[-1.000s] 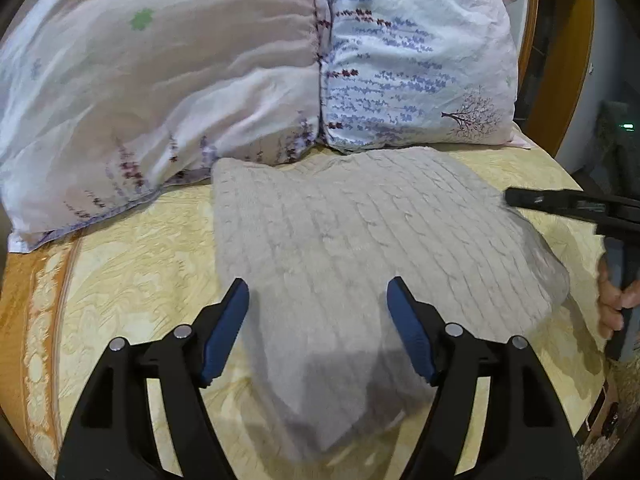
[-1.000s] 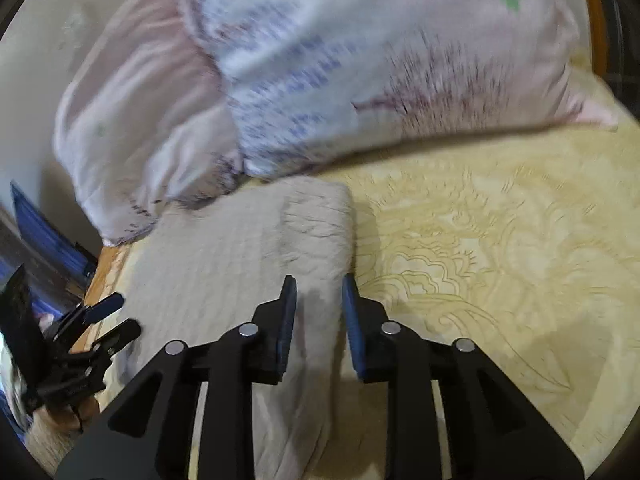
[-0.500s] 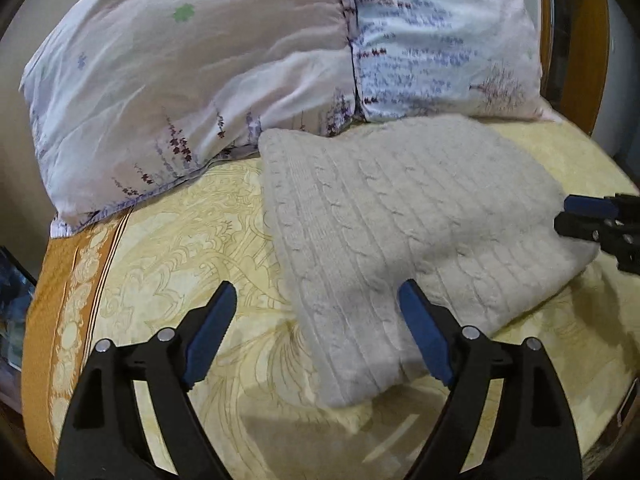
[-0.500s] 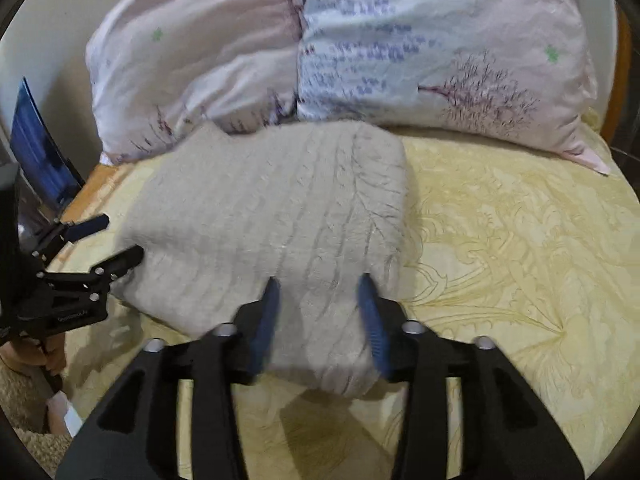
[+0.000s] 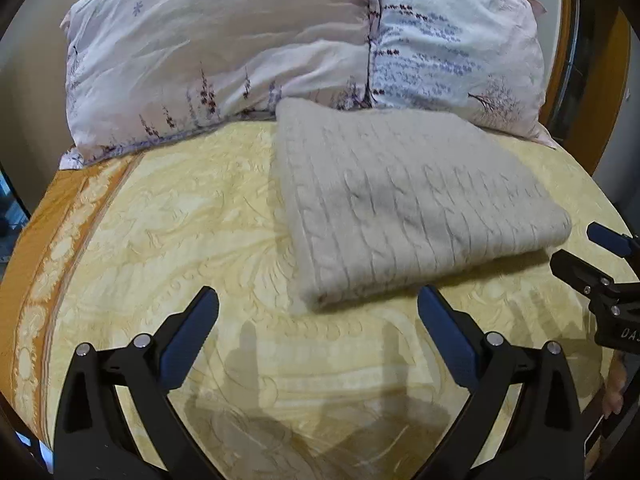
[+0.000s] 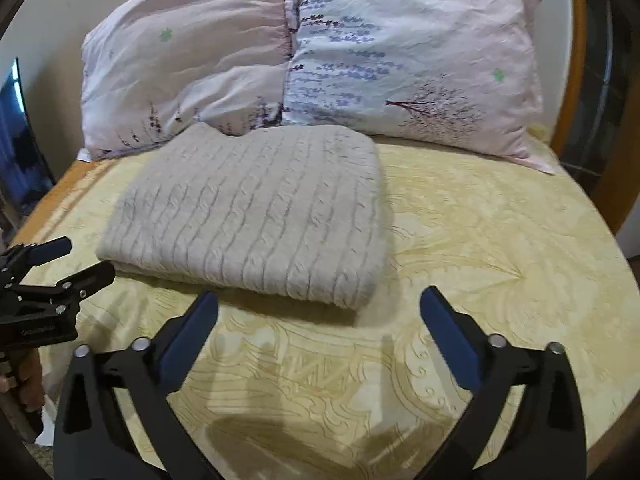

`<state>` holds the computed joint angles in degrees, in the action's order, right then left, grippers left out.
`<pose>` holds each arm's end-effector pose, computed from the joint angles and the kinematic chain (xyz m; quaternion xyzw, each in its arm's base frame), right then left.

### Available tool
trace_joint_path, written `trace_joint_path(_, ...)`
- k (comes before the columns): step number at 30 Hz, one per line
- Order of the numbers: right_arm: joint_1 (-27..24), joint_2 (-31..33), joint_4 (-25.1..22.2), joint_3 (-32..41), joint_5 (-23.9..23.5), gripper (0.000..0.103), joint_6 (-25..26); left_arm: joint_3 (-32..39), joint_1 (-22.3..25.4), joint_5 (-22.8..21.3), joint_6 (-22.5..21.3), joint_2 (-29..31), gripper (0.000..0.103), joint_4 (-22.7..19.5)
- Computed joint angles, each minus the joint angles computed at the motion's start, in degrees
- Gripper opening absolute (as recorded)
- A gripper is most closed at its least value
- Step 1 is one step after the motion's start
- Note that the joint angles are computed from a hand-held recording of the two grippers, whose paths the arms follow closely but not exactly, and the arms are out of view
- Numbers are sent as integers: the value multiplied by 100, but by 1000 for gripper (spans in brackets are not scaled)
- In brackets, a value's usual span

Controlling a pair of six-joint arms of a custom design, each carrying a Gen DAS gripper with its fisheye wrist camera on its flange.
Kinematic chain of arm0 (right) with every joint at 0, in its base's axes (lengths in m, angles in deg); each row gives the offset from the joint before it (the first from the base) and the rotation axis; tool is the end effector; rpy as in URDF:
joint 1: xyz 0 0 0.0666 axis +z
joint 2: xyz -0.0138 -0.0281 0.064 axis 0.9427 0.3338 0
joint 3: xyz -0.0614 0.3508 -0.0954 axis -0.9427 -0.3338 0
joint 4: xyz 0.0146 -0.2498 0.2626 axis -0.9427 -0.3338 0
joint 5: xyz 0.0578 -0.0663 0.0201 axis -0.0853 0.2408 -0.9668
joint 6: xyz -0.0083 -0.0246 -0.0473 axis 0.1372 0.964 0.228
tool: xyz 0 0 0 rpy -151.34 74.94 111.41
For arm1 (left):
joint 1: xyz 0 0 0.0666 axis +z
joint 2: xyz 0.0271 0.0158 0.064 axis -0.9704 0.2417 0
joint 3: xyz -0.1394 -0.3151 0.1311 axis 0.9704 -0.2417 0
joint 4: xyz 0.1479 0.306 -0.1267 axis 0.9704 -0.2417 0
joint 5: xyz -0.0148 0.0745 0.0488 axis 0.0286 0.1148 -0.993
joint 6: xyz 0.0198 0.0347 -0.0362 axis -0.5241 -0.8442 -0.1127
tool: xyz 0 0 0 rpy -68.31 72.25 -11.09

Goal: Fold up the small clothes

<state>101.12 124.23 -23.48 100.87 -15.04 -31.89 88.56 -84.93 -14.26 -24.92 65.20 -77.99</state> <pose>0.4487 0.2566 0.5245 0.0311 0.9642 0.0402 0.2601 0.4220 -0.0689 0.4280 0.1341 0.9230 -0.0365 0.3588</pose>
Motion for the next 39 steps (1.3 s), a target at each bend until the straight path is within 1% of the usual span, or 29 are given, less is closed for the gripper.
trace_joint_path(3,12,-14,-39,-45,24,102,-161,-38,1,77,70,11,101,-62)
trace_joint_path(5,-47,-9,-76,-104,-180,102,-326,-25,-37,-49,108,45,101,-132)
trace_joint_path(8,-43,49,-233,-127,-317,102,-502,-14,-85,-143,129,94,101,-189)
trace_joint_path(12,22,171,-400,-61,-327,102,-488,56,-155,-257,143,194,101,-323)
trace_joint_path(19,65,234,-468,-34,-297,102,-449,70,-197,-280,237,279,101,-426)
trace_joint_path(26,41,297,-562,29,-379,102,-454,-4,-226,-375,287,242,101,-348)
trace_joint_path(30,81,392,-712,155,-300,102,-373,-25,-222,-385,319,238,101,-303)
trace_joint_path(39,83,370,-678,113,-309,102,-348,-99,-243,-435,387,195,101,-203)
